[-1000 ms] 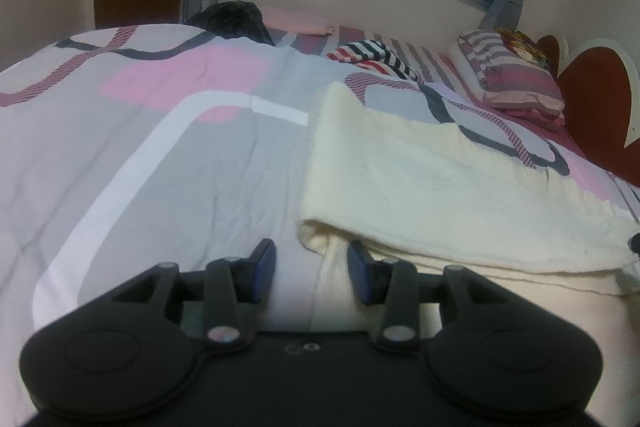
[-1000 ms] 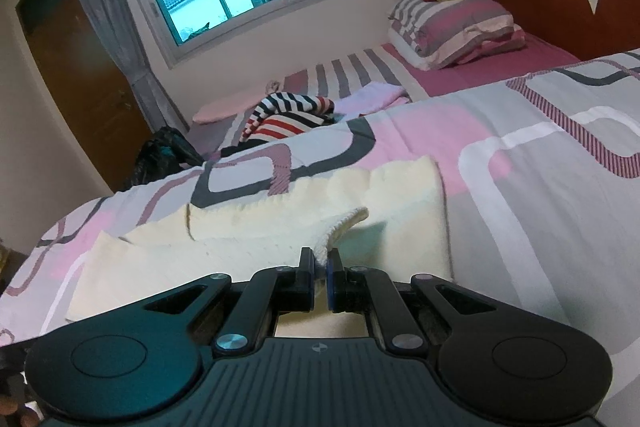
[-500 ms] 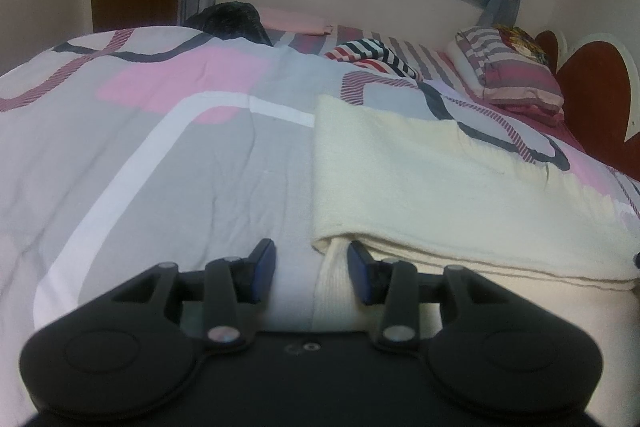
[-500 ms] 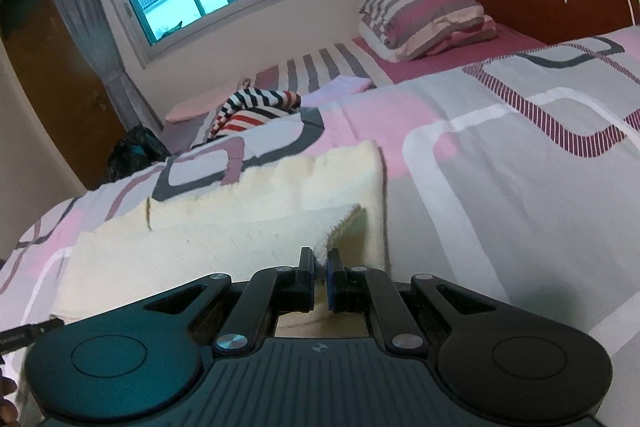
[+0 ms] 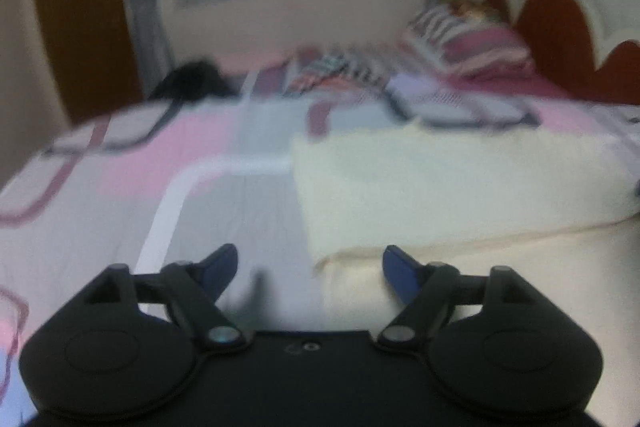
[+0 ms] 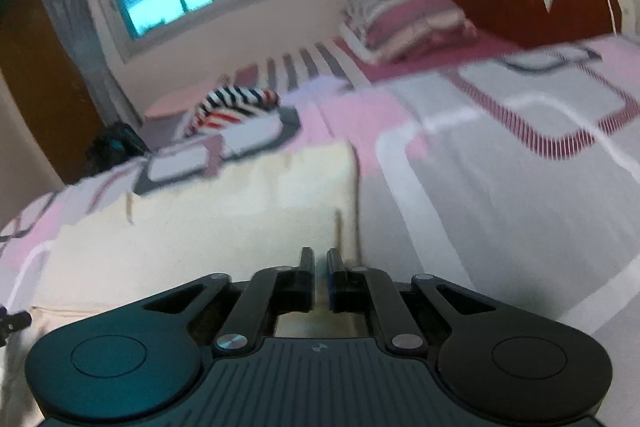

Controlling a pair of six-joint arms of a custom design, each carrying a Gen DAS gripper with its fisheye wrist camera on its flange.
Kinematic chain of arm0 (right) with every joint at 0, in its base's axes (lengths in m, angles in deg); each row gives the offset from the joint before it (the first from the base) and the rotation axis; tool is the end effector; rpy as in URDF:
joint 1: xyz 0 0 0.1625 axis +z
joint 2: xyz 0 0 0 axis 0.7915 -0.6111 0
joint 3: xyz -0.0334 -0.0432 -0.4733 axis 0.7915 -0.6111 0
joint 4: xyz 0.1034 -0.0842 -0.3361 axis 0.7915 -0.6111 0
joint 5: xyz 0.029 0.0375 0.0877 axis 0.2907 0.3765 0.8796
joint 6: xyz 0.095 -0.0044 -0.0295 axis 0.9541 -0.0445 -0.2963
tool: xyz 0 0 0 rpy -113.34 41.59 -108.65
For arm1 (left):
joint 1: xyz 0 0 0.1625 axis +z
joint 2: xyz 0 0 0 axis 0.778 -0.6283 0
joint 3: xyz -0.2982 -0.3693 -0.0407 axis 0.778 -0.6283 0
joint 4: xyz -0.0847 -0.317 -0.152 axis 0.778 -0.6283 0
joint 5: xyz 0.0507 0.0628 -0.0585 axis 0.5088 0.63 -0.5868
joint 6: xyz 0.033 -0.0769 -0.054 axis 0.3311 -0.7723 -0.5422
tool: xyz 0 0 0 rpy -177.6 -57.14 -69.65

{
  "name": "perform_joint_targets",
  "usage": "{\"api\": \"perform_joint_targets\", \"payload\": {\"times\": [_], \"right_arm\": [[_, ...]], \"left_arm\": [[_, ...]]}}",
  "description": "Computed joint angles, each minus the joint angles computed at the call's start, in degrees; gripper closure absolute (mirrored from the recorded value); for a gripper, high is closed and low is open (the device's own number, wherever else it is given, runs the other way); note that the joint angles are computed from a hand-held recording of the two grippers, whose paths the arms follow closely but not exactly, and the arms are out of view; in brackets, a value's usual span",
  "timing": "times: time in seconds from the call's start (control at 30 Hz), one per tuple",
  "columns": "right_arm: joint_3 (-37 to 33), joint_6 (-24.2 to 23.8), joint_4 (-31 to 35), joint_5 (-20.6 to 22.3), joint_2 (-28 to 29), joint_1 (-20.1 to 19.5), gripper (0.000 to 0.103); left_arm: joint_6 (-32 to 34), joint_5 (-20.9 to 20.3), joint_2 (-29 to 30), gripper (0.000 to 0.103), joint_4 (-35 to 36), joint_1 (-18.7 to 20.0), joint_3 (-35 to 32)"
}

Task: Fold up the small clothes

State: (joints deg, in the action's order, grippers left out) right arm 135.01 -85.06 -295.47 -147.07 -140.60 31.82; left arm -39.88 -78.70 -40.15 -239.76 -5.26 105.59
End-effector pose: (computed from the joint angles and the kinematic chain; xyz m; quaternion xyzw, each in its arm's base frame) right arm 0.0577 -0.4345 0.2666 0.0120 -0.8607 0.4497 0.2384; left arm -0.1897 -0.5010 0.1004 0.2595 0.8310 -0.3622 0.3330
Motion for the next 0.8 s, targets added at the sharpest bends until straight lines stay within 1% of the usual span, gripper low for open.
{"api": "perform_joint_targets", "payload": {"times": [0.1, 0.13, 0.17, 0.2, 0.23, 0.27, 0.3, 0.33, 0.4, 0.47, 0.53, 0.57, 0.63, 0.67, 0.7, 0.8], "right_arm": [[-0.83, -1.64, 1.67, 1.9, 1.44, 1.04, 0.098], [-1.52, -2.8, 2.03, 1.52, 2.69, 1.67, 0.098], [-2.23, -4.07, 1.67, -0.1, 4.36, 2.31, 0.098], [-2.92, -4.15, 2.42, -2.23, 5.4, 2.66, 0.098], [-3.15, -3.62, 2.16, -3.54, 6.04, 2.59, 0.098], [-2.47, -2.86, 0.11, -2.89, 6.16, 2.0, 0.098], [-2.18, -2.37, -0.65, -3.44, 6.06, 1.81, 0.098], [-1.93, -2.39, -1.01, -3.6, 5.8, 1.55, 0.098], [-2.02, -1.77, 1.06, -1.95, 4.52, 0.93, 0.098], [-3.89, -0.84, 3.55, -0.97, 4.55, 1.45, 0.098], [-6.38, -0.16, 6.61, 0.39, 4.77, 2.39, 0.098], [-8.11, 0.17, 7.91, 1.08, 5.5, 3.08, 0.098], [-11.42, 0.42, 10.26, 1.3, 7.2, 4.37, 0.098], [-13.37, 0.62, 12.62, 1.4, 7.99, 4.82, 0.098], [-14.8, 0.65, 14.18, 2.06, 8.67, 4.95, 0.098], [-17.94, 0.08, 17.94, 4.26, 10.48, 5.14, 0.098]], "left_arm": [[-0.88, -6.23, 0.14, 0.029, 1.37, 0.7, -2.63], [-0.9, -7.54, 0.72, 0.029, 2.5, 1.27, -3.75], [-2.21, -8.51, 0.9, 0.03, 5.77, 2.01, -4.96], [-4.96, -9.81, 0.96, 0.033, 9.95, 3.26, -6.02], [-6.6, -11.6, 0.89, 0.031, 11.74, 4.59, -6.28], [-5.83, -12.9, 0.5, 0.031, 11.13, 5.15, -5.8], [-4.31, -13.86, 0.22, 0.03, 9.7, 5.55, -5.09], [-4.52, -14.26, -0.48, 0.03, 10.56, 5.75, -4.88], [-5.33, -14.03, -0.98, 0.031, 11.61, 5.66, -5.64], [-4.9, -12.27, 0.01, 0.029, 12.12, 5.31, -8.29], [-4.2, -10.79, 1.24, 0.028, 14.21, 5.36, -12.03], [-3.12, -10.83, 2.01, 0.025, 14.8, 5.68, -14.15], [-2.28, -11.18, 3.11, 0.025, 17.74, 6.24, -18.13], [-1.57, -11.21, 3.65, 0.025, 18.63, 6.42, -19.78], [-0.74, -11.39, 4.35, 0.025, 18.98, 6.55, -21.37], [-1.05, -11.77, 5.66, 0.025, 21.34, 7.37, -24.5]]}}
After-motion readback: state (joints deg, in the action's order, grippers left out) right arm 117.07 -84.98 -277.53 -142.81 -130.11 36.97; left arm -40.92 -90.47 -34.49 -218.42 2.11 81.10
